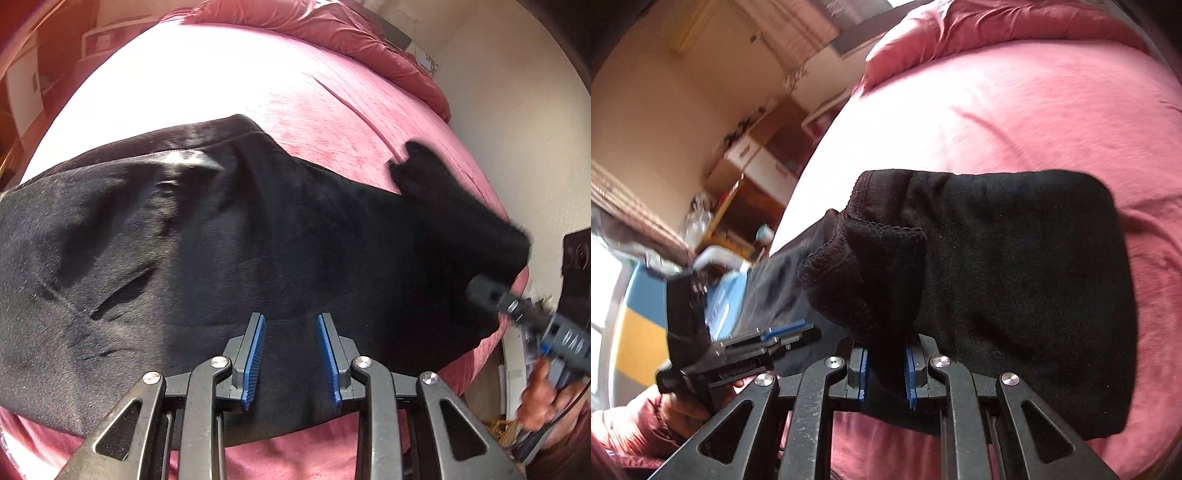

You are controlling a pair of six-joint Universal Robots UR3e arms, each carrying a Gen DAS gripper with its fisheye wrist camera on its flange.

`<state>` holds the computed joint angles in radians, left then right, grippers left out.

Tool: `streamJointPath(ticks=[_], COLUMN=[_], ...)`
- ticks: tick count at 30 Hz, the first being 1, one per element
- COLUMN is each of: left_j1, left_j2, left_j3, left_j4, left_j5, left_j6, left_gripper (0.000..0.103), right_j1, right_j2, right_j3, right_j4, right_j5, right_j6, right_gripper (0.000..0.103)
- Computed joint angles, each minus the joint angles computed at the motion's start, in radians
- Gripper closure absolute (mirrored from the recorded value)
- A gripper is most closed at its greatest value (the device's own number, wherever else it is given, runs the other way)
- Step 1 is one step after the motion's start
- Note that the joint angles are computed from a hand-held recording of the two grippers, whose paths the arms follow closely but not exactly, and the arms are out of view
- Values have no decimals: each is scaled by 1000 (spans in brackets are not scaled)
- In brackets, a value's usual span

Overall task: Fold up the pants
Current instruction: 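Lift the leg end with the right gripper and fold it toward the left gripper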

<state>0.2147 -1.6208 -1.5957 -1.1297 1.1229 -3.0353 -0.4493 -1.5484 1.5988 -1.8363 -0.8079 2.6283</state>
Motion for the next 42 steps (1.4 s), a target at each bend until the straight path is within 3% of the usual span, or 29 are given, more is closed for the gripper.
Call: streamJointPath(ticks=[8,11,13,15,18,22,26,27,28,30,38,42], left_j1=[127,148,152,147,126,65,-4,-21,-37,-68,-57,-72], left_j2=[55,32,0,-49,-102,-153,-212,-221,-233,-242,-230,-258], left_j3=[-42,-7,29,80,132,206,269,278,314,358,563,691], left_j4=[-120,-200,-246,-310,-330,-355,-369,-358,-370,-352,-380,-426], left_j5=[-170,-246,-288,-343,-364,-306,-248,-252,-246,-215,-378,-423], left_j6=[51,70,69,68,42,18,-13,-14,-6,-4,6,1], left_gripper=[69,67,47,38,38,38,42,58,82,84,88,88], right_j1=[242,253,221,175,95,-106,-263,-300,-327,-358,-343,-250], right_j2=[73,73,46,-3,-89,-237,-287,-304,-303,-283,-258,-213], right_j3=[68,60,57,68,109,212,272,296,314,331,410,423], right_j4=[-238,-229,-160,-86,-41,10,-1,-3,-13,-38,-107,-249], right_j5=[-253,-252,-203,-170,-161,-182,-232,-241,-244,-262,-252,-258], right_j6=[86,77,32,-31,-59,-96,-84,-86,-78,-73,-94,6], right_gripper=[82,64,55,53,53,53,53,52,52,51,40,39])
